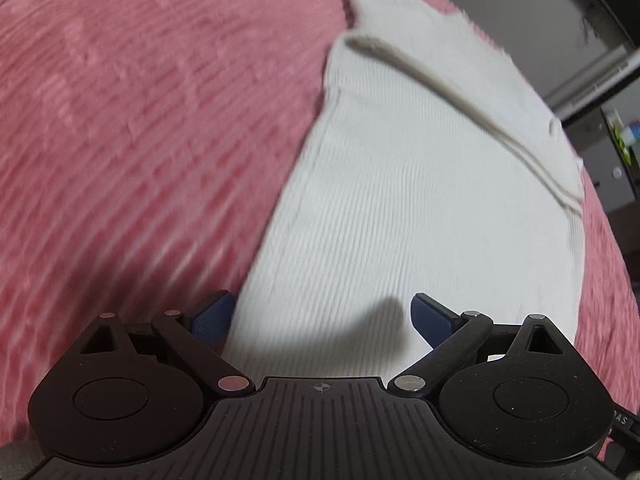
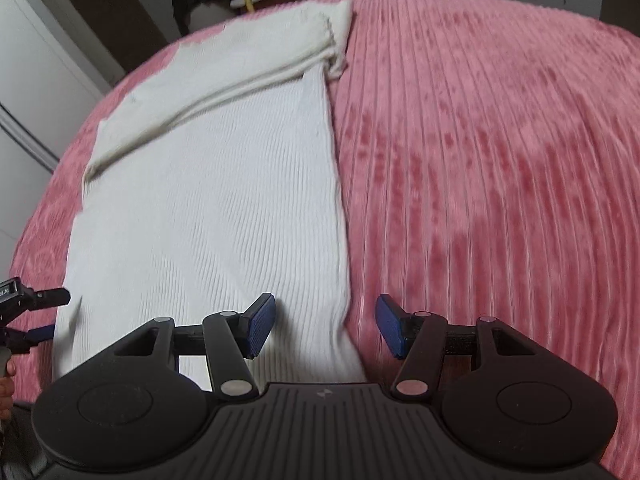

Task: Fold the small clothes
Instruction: 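Grasp the sweater side edge with both tools and fold it over the body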

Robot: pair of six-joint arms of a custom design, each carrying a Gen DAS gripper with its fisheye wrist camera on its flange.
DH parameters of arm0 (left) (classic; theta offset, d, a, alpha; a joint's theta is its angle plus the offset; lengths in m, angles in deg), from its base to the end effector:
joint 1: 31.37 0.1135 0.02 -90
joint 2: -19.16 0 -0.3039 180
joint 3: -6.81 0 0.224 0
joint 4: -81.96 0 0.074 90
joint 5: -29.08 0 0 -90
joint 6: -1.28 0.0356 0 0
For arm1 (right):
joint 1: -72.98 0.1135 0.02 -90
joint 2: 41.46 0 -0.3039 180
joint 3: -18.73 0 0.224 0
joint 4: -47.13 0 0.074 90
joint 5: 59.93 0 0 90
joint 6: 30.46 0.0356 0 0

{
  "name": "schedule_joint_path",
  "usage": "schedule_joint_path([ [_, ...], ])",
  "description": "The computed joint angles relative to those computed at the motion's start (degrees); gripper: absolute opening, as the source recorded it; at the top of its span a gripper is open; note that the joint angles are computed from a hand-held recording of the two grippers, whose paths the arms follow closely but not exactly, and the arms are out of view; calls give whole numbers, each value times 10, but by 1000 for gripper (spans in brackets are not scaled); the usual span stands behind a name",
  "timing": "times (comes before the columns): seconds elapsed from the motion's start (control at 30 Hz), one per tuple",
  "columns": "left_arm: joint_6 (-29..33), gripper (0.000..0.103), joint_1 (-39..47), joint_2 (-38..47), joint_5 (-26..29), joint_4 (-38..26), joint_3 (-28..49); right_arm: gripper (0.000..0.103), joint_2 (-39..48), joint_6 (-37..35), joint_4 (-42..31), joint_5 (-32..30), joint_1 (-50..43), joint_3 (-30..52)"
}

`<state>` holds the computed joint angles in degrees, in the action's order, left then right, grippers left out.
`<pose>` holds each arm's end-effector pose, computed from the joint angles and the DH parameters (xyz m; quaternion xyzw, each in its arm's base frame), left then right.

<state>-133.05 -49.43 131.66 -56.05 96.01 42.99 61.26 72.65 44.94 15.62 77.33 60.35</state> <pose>0.2274 -0.0773 0.0797 -0.2105 0.9469 -0.1593 0.1834 0.2425 0.0274 0.1169 0.0448 0.9646 0.1557 0.2079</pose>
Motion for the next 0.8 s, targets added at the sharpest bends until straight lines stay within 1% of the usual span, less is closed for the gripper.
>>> schedule_joint_path([
  [0.1, 7, 97, -7, -13, 21, -35, 3, 56, -5, -17, -32, -16, -3, 2],
  [0.13, 10, 96, -12, -12, 28, -35, -1, 56, -8, -23, -44, -18, -3, 4],
  [0.17, 16, 91, -15, -15, 34, -44, -1, 56, -10, -30, -58, -24, -5, 7],
  [0.23, 28, 87, -24, -20, 31, -69, 8, 55, -8, -47, -91, -26, -4, 20],
  [0.3, 44, 77, -34, -25, 26, -99, 19, 49, -6, -66, -115, -17, 3, 30],
  [0.33, 48, 67, -43, -16, 22, -113, 33, 42, -7, -73, -127, -5, 10, 35],
  [0.37, 55, 58, -47, -14, 22, -127, 43, 36, -7, -83, -136, 8, 18, 40],
  [0.4, 62, 55, -54, -8, 19, -136, 54, 34, -8, -94, -144, 13, 23, 45],
  [0.43, 70, 47, -56, -7, 23, -139, 56, 26, -8, -103, -152, 11, 25, 48],
  [0.47, 77, 35, -51, -7, 34, -140, 55, 20, -8, -110, -164, 7, 25, 54],
  [0.5, 83, 27, -45, -8, 46, -139, 54, 20, -7, -114, -173, 4, 24, 59],
  [0.53, 91, 16, -34, -9, 67, -127, 50, 16, -6, -117, -182, -1, 21, 64],
  [0.57, 96, 16, -24, -14, 87, -118, 44, 10, -5, -121, -189, -15, 13, 70],
  [0.63, 115, 16, -5, -39, 118, -103, 23, 9, 4, -118, -210, -61, -14, 87],
  [0.67, 128, 15, 12, -54, 142, -103, 20, 9, 9, -112, -220, -90, -29, 96],
  [0.73, 134, 15, 41, -78, 187, -92, 19, 9, 16, -93, -217, -150, -54, 108],
  [0.8, 133, 14, 65, -97, 210, -84, 32, 8, 22, -61, -203, -193, -67, 122],
])
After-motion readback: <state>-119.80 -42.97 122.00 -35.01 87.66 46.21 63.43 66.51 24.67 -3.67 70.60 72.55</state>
